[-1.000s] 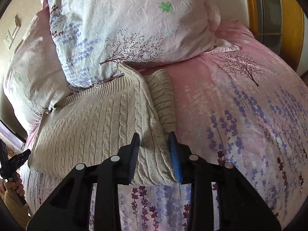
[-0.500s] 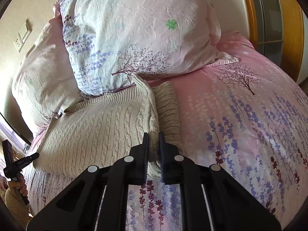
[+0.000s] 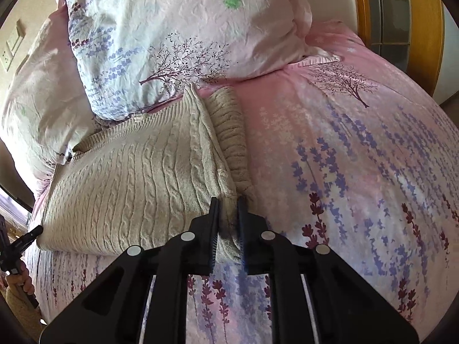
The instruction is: Fold small clothes
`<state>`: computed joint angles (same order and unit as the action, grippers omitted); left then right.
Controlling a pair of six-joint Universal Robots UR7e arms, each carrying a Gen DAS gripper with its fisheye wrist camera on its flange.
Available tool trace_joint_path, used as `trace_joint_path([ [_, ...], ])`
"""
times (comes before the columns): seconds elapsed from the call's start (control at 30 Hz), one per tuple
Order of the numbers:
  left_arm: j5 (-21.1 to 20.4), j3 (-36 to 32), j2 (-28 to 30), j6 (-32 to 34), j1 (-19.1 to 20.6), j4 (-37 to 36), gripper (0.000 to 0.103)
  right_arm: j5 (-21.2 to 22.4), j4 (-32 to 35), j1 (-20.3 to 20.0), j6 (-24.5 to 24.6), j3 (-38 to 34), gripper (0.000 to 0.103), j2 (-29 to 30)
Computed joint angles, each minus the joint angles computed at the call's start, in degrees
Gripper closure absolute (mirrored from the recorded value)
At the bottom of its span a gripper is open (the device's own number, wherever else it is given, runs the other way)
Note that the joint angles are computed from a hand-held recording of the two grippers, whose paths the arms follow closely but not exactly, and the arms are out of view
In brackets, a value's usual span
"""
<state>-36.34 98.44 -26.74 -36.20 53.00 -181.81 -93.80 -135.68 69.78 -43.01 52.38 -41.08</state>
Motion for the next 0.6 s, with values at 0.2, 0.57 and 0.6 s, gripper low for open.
trace_joint_path([
  [0.2,8.29,-0.67,0.88,2.65,-2.87,-3.71,0.051,3.7,-7.57,0.74,-3.38,6.0,0.055,-3.19],
  [0.57,4.09,-12.91,6.84,3.77,-1.45,10.14,0.039,-1.9,-8.16,3.14,-10.75,10.5,0.049,-2.29],
  [0.6,3.71,-12.94,6.71,1.9,-0.98,12.03,0.039,-4.39,-8.58,3.37,-10.52,9.81,0.048,-1.4],
])
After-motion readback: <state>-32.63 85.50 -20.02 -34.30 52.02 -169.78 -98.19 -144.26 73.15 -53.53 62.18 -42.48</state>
